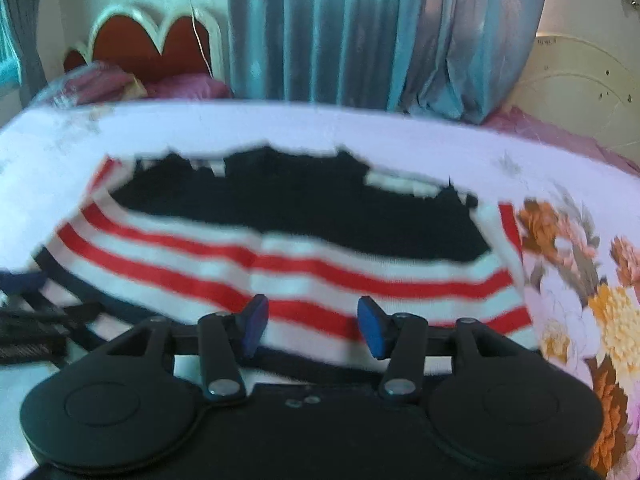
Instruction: Fold small clothes
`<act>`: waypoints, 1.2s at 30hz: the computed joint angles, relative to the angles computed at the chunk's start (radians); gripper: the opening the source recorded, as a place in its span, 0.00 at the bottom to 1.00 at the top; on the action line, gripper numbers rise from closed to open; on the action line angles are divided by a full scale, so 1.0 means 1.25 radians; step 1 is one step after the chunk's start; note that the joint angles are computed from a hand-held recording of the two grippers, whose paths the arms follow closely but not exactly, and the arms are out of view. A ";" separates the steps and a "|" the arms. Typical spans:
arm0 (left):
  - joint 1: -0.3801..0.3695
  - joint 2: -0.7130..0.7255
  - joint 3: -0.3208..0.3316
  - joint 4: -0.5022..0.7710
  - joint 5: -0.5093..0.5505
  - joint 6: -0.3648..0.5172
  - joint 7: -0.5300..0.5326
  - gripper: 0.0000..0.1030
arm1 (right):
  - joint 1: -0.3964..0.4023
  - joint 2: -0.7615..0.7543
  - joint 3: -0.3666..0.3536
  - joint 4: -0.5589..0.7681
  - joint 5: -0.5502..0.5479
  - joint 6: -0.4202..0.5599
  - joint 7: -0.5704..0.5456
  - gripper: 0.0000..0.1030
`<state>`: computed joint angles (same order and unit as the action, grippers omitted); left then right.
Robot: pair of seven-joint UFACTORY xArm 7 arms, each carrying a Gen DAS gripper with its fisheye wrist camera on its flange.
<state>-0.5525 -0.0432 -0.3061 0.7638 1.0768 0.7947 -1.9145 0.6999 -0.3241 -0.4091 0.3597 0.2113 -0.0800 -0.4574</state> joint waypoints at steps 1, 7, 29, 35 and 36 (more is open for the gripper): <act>0.001 -0.004 0.001 -0.004 -0.001 -0.006 0.002 0.79 | -0.034 0.016 0.029 -0.001 -0.007 0.007 0.008 0.47; 0.012 -0.061 -0.003 -0.047 -0.039 -0.063 -0.016 0.80 | -0.106 -0.020 0.078 -0.054 -0.033 0.002 0.006 0.50; 0.101 -0.178 -0.098 -0.193 -0.129 -0.278 -0.260 0.81 | -0.052 -0.096 0.034 -0.079 0.006 0.049 0.003 0.51; 0.186 -0.171 -0.143 -0.204 0.108 -0.337 -0.579 0.86 | -0.030 -0.122 0.014 -0.076 0.033 0.043 -0.018 0.56; 0.194 -0.166 -0.141 -0.203 0.162 -0.342 -0.644 0.90 | -0.022 -0.120 0.007 -0.072 0.037 0.041 -0.019 0.56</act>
<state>-0.3100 -0.2506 -0.4827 0.5106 1.2791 0.3671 -2.7189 0.6722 -0.4739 -0.3998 0.2701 0.2579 -0.0285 -0.4811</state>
